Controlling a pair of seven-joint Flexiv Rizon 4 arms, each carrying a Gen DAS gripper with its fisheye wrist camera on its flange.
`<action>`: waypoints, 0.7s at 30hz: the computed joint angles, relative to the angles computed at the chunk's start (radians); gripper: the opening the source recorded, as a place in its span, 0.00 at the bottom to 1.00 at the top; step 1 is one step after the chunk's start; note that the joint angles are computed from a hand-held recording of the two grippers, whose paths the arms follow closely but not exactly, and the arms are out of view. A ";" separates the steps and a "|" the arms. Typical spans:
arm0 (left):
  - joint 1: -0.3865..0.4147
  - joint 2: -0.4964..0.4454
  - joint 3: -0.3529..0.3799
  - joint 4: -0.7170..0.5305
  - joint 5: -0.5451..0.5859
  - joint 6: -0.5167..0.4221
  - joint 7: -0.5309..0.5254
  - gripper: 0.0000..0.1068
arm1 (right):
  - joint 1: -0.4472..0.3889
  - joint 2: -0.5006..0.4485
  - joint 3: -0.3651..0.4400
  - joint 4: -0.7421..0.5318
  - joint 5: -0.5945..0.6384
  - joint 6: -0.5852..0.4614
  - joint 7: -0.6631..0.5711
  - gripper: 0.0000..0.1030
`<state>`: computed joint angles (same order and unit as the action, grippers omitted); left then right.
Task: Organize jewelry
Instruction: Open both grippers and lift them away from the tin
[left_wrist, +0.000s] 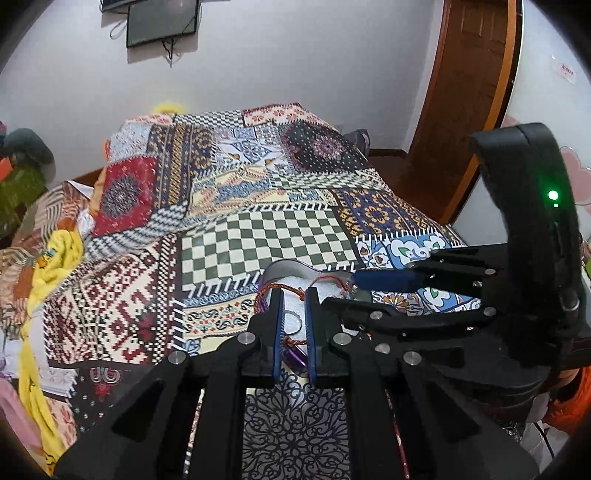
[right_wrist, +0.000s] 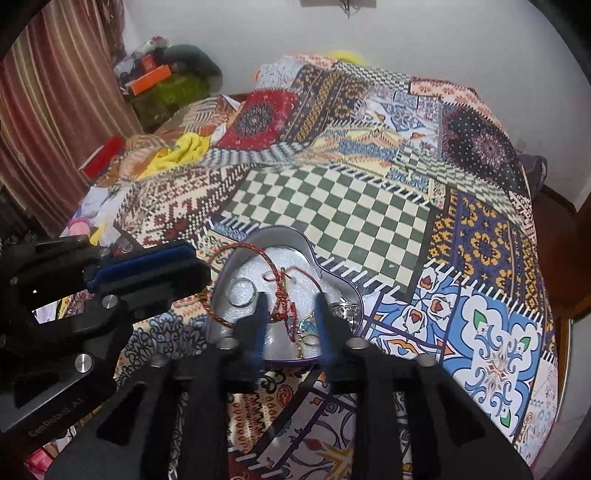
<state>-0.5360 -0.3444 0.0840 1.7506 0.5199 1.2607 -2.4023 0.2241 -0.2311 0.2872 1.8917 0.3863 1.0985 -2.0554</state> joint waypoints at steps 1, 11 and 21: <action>-0.005 0.005 0.004 0.000 0.006 -0.004 -0.008 0.09 | 0.001 0.008 0.001 0.010 0.001 0.019 0.000 0.34; -0.028 0.128 -0.004 0.003 0.168 -0.074 -0.166 0.22 | 0.001 0.120 0.000 0.068 0.053 0.102 -0.028 0.34; -0.047 0.322 -0.108 -0.023 0.498 -0.239 -0.421 0.31 | 0.069 0.338 -0.067 0.129 0.310 0.230 -0.197 0.34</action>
<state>-0.5835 -0.0229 -0.0238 1.7278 1.0177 1.0218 -2.8232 0.2933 0.1071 0.2200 2.0205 0.6965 1.3281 -2.2524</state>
